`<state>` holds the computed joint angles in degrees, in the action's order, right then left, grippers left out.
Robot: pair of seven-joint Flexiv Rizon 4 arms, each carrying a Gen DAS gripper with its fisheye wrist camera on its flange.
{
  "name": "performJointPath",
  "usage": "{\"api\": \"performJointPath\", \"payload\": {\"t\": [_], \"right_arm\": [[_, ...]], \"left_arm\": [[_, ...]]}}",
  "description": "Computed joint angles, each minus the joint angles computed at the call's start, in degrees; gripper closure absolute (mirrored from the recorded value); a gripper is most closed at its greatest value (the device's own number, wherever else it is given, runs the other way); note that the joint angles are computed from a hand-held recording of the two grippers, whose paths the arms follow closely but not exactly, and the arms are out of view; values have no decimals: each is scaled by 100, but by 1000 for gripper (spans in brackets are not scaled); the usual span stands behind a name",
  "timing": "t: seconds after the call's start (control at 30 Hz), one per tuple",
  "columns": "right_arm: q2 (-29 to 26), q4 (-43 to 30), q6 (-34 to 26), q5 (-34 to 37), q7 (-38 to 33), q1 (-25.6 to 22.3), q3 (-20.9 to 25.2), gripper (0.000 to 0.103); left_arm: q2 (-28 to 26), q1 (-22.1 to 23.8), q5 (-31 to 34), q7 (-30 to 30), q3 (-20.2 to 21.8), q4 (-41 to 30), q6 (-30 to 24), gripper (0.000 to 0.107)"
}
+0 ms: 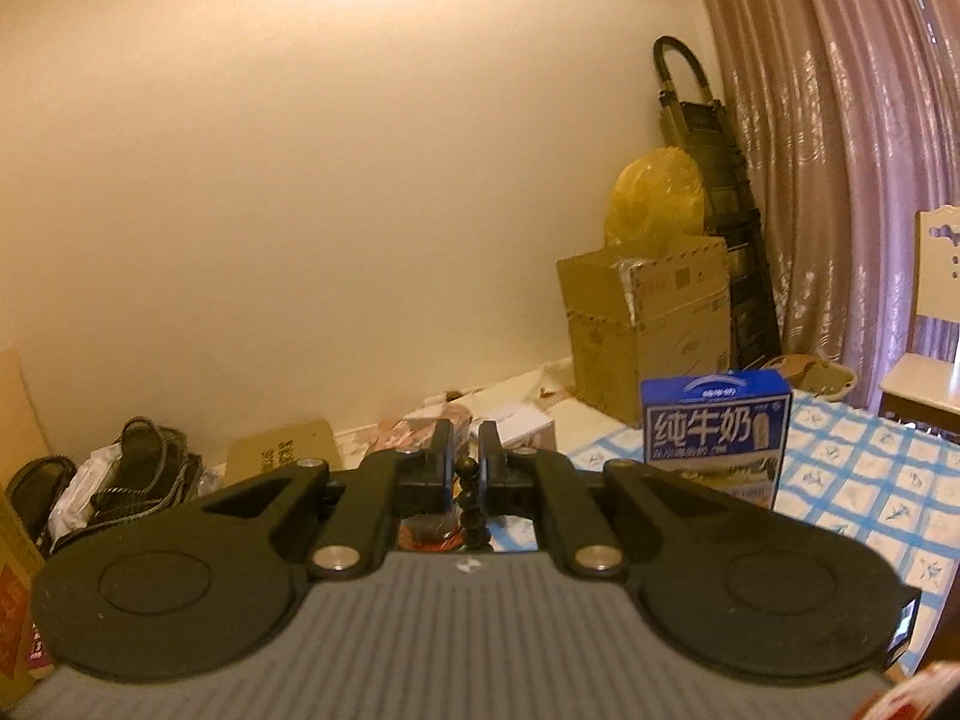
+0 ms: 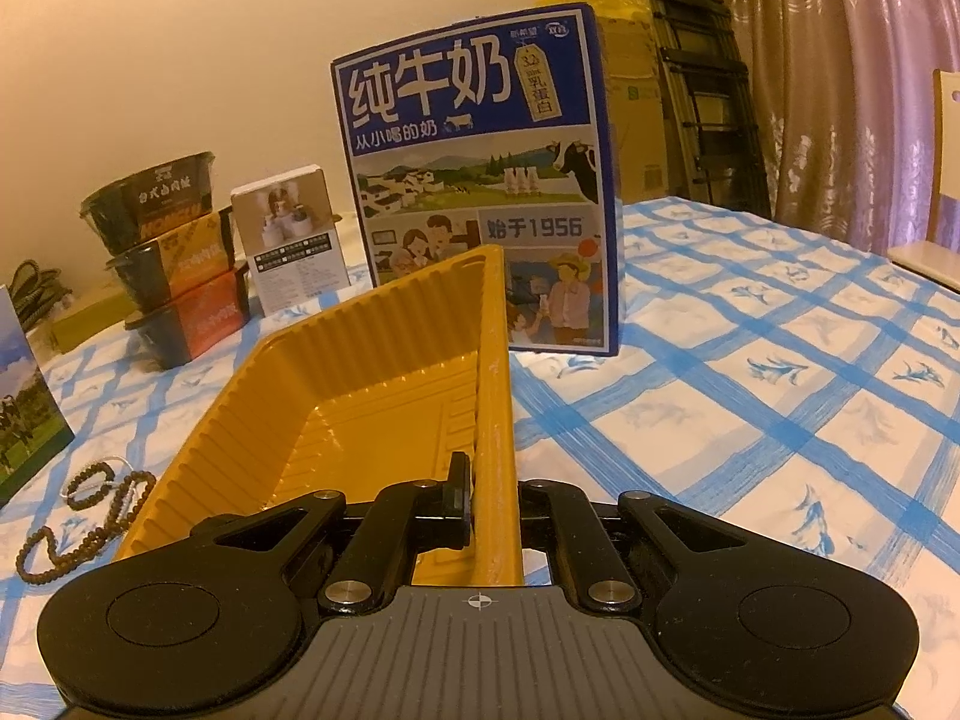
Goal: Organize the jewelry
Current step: 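Lift the dark bead necklace high with the left gripper, letting it dangle, then lower the dangling necklace into the orange tray and open the left gripper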
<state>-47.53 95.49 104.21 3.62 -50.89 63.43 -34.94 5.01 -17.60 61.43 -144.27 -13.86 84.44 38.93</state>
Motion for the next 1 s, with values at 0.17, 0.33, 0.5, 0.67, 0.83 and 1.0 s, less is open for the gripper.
{"api": "performJointPath", "payload": {"t": [0.17,0.33,0.5,0.67,0.83,1.0], "right_arm": [[9,-28,14,-19,-29,-27,32,96],[3,-54,41,-7,-81,-24,31,96],[4,-91,58,11,-127,-55,73,96],[7,-128,64,14,-166,-86,111,95],[9,-128,83,36,-218,-75,108,95],[21,-137,93,60,-254,-101,151,95]], "left_arm": [[-249,-12,-31,43,54,-228,505,100],[-735,-141,-30,113,254,-689,1175,100],[-1314,-315,-70,100,532,-1288,1832,100],[-1820,-442,-43,-411,864,-1795,2522,100],[-2347,-303,-941,67,909,-2013,3025,100],[-2702,-162,-1953,826,824,-1975,3058,100]]}}
